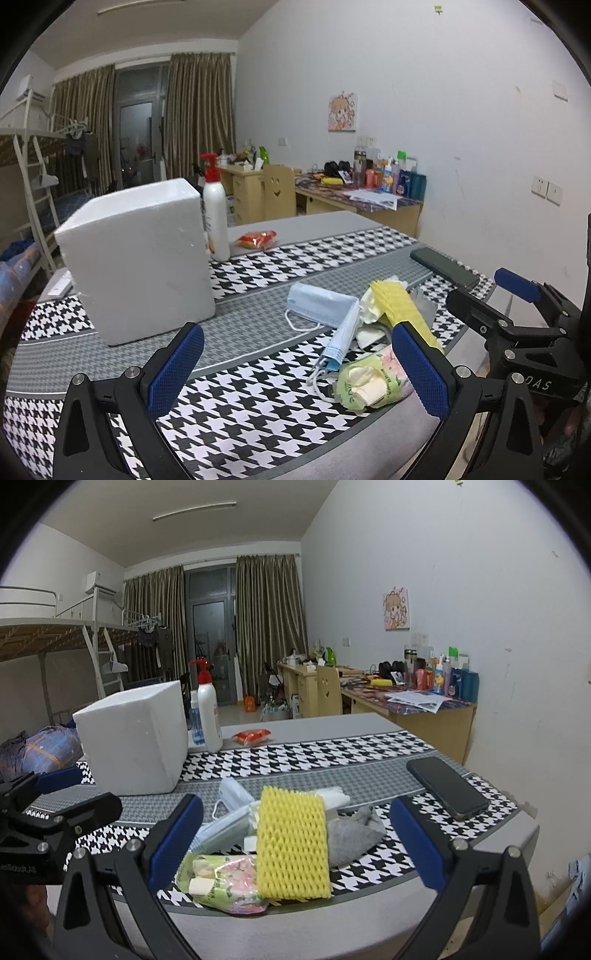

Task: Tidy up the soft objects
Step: 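Grasp the blue face mask with the left gripper while the right gripper grasps the yellow foam sleeve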

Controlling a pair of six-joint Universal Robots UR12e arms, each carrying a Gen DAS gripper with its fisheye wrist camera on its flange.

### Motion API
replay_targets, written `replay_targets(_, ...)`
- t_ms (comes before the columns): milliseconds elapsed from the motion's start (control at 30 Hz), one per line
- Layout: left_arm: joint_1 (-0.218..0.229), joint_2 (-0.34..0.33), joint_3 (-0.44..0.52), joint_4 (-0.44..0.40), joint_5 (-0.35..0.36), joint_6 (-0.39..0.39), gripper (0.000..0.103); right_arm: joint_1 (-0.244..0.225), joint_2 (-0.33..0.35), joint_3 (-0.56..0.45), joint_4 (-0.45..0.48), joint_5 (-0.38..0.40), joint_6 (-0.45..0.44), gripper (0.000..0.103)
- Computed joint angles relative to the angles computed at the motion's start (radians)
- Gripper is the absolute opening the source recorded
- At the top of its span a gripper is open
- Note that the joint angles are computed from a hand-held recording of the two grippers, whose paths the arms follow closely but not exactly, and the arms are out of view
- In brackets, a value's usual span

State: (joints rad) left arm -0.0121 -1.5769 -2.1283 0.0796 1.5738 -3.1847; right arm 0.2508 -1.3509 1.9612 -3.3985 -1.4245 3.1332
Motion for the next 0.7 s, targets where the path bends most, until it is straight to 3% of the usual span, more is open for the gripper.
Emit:
replay_targets(333, 0.008, -0.033, 0.047, -0.08, -0.03, 0.004, 0.102, -0.003, 0.008, -0.014, 0.065, -0.002, -0.001, 0.102)
replay_targets(700, 0.026, -0.061, 0.079, -0.152, -0.117, 0.094, 0.102, -0.013, 0.028, -0.034, 0.121, 0.003, 0.002, 0.102)
